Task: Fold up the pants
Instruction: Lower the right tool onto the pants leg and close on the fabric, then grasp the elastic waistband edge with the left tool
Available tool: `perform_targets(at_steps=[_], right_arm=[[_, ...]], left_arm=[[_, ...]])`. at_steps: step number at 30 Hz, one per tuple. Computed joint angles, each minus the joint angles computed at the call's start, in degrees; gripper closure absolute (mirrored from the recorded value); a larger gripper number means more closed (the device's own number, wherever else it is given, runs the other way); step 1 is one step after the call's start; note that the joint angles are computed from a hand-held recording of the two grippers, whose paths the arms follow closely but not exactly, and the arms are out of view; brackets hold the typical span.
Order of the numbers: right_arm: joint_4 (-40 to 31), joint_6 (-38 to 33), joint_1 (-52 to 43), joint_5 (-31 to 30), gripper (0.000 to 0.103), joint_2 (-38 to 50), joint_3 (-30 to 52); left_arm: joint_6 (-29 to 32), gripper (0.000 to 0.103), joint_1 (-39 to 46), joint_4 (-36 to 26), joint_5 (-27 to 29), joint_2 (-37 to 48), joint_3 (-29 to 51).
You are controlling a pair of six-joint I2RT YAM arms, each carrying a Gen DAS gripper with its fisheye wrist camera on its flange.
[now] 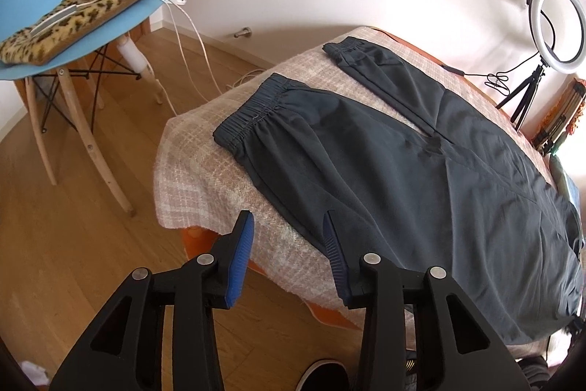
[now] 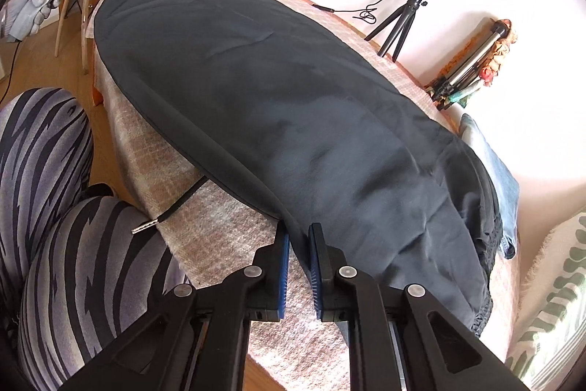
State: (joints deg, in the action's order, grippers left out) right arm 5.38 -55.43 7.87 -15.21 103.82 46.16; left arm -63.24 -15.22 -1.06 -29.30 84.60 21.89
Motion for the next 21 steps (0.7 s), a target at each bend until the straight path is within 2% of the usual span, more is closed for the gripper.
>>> perform_targets(at_steps=[6, 15, 21], right_arm=[[0.63, 2.24, 2.33, 3.45, 0.098, 0.33, 4.49], [-0.49, 5.36, 5.05, 7.28, 0.099, 7.5, 16.57], [0.0, 5.43, 5.16, 6.64, 0.099, 7.16, 15.43]], left_arm=[[3.62, 0.06, 6.85, 9.29, 5.78, 2.22, -1.95], [3.86, 0.06, 7.68, 10.41, 8.06, 3.12, -1.4], [5.89, 0.06, 10.65, 9.29, 10.13, 9.43, 3.15]])
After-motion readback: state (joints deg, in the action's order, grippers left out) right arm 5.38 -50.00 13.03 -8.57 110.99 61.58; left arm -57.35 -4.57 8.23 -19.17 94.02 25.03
